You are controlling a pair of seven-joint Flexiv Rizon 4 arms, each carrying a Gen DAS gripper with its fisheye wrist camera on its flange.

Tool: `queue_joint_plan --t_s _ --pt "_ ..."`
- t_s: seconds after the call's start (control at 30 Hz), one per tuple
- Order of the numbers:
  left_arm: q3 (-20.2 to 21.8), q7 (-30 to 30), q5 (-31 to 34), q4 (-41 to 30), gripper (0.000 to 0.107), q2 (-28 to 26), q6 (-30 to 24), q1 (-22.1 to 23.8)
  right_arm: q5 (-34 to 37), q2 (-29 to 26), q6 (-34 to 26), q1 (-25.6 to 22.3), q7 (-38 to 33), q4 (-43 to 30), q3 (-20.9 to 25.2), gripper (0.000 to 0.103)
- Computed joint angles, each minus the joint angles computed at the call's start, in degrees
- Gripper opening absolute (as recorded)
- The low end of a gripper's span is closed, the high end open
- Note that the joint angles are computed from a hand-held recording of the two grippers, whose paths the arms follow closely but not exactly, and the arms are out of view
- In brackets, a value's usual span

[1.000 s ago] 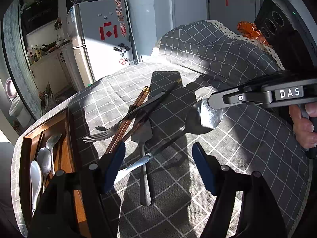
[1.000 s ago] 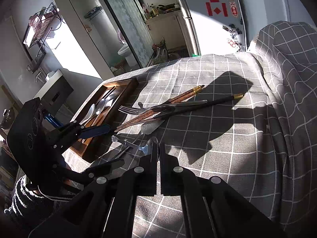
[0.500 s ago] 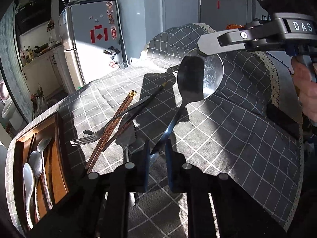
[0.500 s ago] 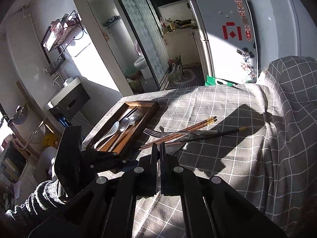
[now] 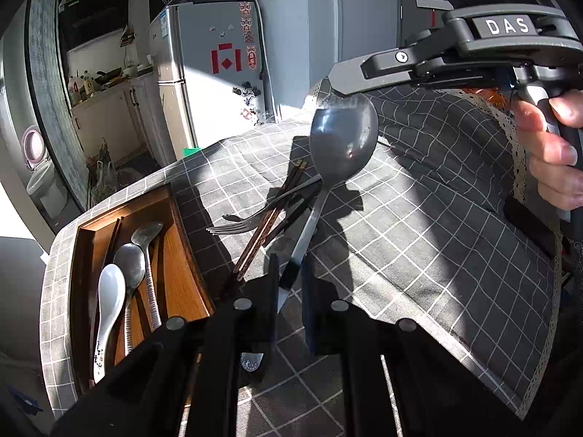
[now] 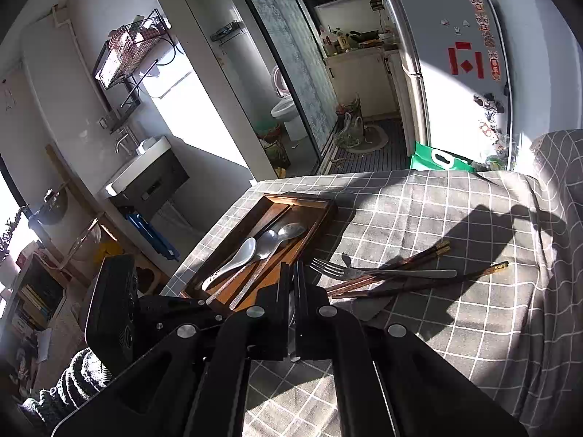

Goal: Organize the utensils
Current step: 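Lower the large spoon into the tray and open the left tool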

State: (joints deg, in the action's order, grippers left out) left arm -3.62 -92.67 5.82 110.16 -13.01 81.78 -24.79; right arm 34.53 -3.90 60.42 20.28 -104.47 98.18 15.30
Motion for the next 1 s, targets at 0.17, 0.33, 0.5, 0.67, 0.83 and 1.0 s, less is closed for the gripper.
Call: queue_joint_plan --t_s 0.17,0.33,0.5,0.67,0.83,1.0 --pt "2.9 -4.1 2.5 3.0 0.012 4.0 -0.8 1.1 -1.9 -6.3 -2.0 1.8 1.4 -6.9 0.9 0.002" --pt "3.4 -7.8 4.4 5.2 0.004 6.3 -3.6 4.7 -6.2 -14.3 -5.0 3.3 5.3 -13.4 2.0 0.0" --pt "2.3 -7.1 1.7 7.3 0.003 5.3 -3.9 8.1 -10.4 -19.8 -5.4 4.2 9.3 -15.3 3.6 0.0" --pt "2.1 -6.2 0.2 7.0 0.003 3.9 -3.1 8.8 -11.7 -19.9 -4.1 3.4 9.8 -14.0 4.9 0.0" --pt "3.3 -7.8 2.0 3.8 0.003 1.5 -3.5 8.2 -11.3 -17.1 -2.3 1.2 9.8 -10.7 5.1 0.0" --pt "3.8 -8.7 2.4 2.2 0.004 -1.0 -2.2 7.8 -7.7 -12.3 0.6 -2.9 9.4 -5.4 4.4 0.063"
